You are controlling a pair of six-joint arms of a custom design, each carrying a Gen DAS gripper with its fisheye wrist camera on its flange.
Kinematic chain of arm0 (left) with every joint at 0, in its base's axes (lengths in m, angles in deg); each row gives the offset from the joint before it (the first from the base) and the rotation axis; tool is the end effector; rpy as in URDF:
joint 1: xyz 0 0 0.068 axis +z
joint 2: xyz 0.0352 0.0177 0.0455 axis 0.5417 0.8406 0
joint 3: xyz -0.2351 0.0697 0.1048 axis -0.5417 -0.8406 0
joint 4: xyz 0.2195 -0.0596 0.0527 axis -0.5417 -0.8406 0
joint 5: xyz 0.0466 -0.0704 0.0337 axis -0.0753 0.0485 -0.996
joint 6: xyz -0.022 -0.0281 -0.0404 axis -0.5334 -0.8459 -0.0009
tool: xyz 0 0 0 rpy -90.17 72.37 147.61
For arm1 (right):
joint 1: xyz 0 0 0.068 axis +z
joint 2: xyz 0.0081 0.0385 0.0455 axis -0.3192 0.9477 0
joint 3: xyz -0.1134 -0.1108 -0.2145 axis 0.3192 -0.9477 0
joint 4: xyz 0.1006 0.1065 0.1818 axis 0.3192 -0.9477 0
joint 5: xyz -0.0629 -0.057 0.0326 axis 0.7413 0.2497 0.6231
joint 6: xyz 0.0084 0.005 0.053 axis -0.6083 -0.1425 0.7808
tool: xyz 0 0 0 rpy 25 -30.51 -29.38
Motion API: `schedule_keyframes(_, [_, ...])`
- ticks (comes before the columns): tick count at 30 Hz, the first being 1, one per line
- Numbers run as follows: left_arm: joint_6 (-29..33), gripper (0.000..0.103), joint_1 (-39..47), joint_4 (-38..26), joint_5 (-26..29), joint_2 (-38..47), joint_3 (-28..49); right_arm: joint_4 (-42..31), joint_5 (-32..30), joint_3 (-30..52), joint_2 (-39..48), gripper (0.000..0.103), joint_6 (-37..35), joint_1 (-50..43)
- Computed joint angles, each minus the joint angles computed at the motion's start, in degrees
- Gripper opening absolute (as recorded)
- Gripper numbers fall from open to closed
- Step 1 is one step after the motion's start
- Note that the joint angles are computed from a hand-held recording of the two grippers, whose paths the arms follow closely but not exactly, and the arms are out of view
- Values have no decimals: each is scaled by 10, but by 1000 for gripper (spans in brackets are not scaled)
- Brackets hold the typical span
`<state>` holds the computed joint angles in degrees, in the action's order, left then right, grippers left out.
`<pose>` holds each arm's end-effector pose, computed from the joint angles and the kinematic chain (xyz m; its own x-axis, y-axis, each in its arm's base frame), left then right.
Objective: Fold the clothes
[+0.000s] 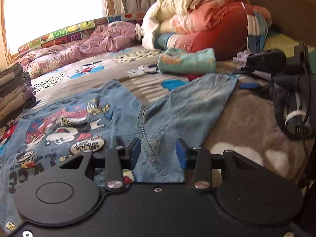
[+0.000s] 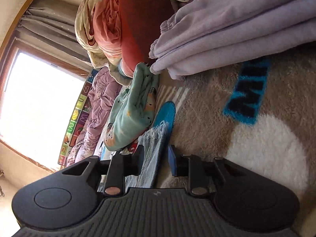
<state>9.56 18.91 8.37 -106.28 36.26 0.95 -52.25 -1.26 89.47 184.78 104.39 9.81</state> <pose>0.1879 -0.0358 0.1975 -0.5144 0.0768 -0.8541 -0.0351 0.9933 0.1104 0.3968 0.2179 0.1341 -0.6125 0.6914 -0.3831 0.0254 0.5017 0.8647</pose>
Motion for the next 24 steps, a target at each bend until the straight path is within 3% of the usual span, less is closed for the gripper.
schedule_keyframes(2, [-12, 38, -16, 25, 7, 34, 1, 0, -15, 1, -6, 53, -24, 3])
schedule_keyframes(3, [-20, 38, -19, 5, 27, 60, 15, -1, -19, 2, -8, 54, -34, 5])
schedule_keyframes(4, [-25, 37, -29, 1, 30, 71, 16, -2, -22, 3, -7, 55, -39, 4])
schedule_keyframes(7, [-20, 39, -78, 35, -28, 46, -14, 11, -41, -7, -10, 55, -36, -1])
schedule_keyframes(9, [0, 39, -95, 82, -57, 37, -33, 18, -52, -14, -12, 55, -35, -5])
schedule_keyframes(12, [20, 46, -90, 143, -58, 69, -36, 19, -64, -18, -15, 56, -42, -7])
schedule_keyframes(16, [-30, 51, -48, 123, 11, 145, -2, 7, -68, -10, -12, 57, -61, -4])
schedule_keyframes(21, [-31, 52, -65, 97, 7, 123, 1, -13, -64, 14, -4, 58, -66, 2])
schedule_keyframes(24, [-29, 52, -65, 43, 56, 92, 13, -15, -61, 22, 0, 58, -55, 3])
